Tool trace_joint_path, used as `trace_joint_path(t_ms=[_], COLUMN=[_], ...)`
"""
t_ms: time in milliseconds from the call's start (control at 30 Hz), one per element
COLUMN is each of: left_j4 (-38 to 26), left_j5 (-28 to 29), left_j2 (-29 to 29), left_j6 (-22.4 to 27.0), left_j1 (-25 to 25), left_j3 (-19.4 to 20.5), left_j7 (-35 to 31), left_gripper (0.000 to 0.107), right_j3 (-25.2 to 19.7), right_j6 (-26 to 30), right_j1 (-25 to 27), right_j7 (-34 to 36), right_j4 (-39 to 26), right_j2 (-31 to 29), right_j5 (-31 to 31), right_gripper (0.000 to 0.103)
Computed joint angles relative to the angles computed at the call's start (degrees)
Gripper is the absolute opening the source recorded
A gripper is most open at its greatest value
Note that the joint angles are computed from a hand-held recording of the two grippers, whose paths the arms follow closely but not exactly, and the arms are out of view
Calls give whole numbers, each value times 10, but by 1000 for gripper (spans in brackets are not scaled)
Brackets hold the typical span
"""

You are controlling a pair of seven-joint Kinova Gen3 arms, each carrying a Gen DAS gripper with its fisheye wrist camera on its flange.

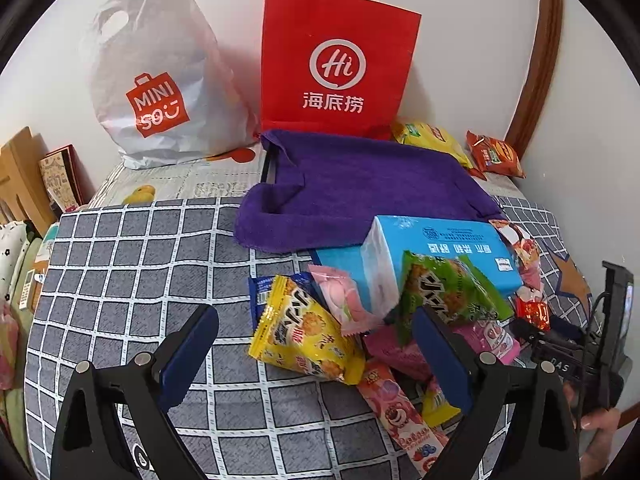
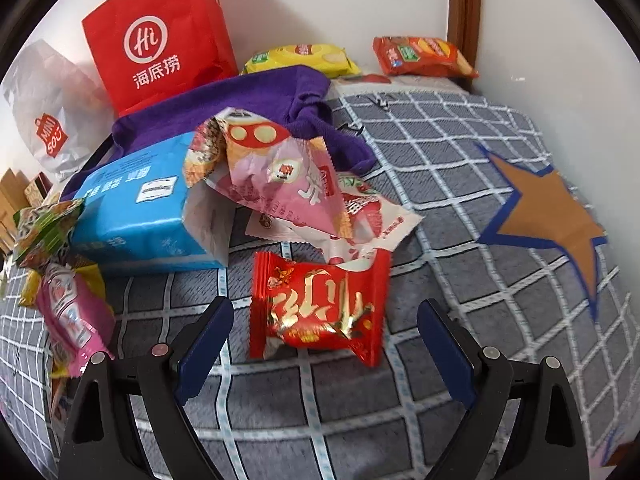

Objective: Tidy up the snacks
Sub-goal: 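Grasp the red-gold packet with the right gripper while the left gripper grasps the yellow triangular bag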

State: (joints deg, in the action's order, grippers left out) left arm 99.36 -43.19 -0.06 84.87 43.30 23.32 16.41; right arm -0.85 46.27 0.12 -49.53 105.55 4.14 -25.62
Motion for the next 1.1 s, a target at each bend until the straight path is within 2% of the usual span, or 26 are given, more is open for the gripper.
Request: trace_joint_path(t_ms=[133, 167, 333, 467, 633, 767, 867, 933, 1000, 1033, 1100], left_j4=[21, 25, 38, 45, 72, 90, 106, 125, 142, 147, 147], left_j5=[5, 5, 13, 27, 50, 63, 64, 63, 68, 71, 74], left_j2=[-18, -20, -27, -31, -47, -41, -42, -58, -77, -85, -90], left_j6=[-15, -17, -21, -26, -90, -131, -153, -186, -223, -237, -237], left_j1=[-5, -8, -17, -30, -58, -83, -90, -95, -106, -110, -125], left_j3=[2, 4, 12, 9, -2, -8, -9, -10, -10, -11, 5], left_j7=[7, 9, 5, -6, -22, -20, -9, -3, -8, -12, -17], left_gripper=[97, 97, 97, 97, 97, 97, 87, 78, 60, 56, 50], right_j3=[0, -5, -3, -1, 2, 10, 13, 11, 8, 7, 6], right_j6=[-62, -66, -70, -70, -74, -58, -41, -42, -46, -46, -48], right_j1=[-33, -30, -19, -17, -17, -10, 3, 4, 3, 2, 1], right_j7=[-25, -21, 2, 10, 42, 75, 93, 92, 89, 87, 85], right_j4=[32, 34, 39, 40, 49, 44, 38, 39, 40, 40, 40], right_j2=[-15, -16, -18, -20, -33, -22, -15, -15, -16, -16, -16], right_j5=[44, 42, 11, 6, -3, -29, -53, -52, -48, -46, -43], right_gripper=[88, 87, 66, 59, 51, 51, 51, 51, 52, 53, 54])
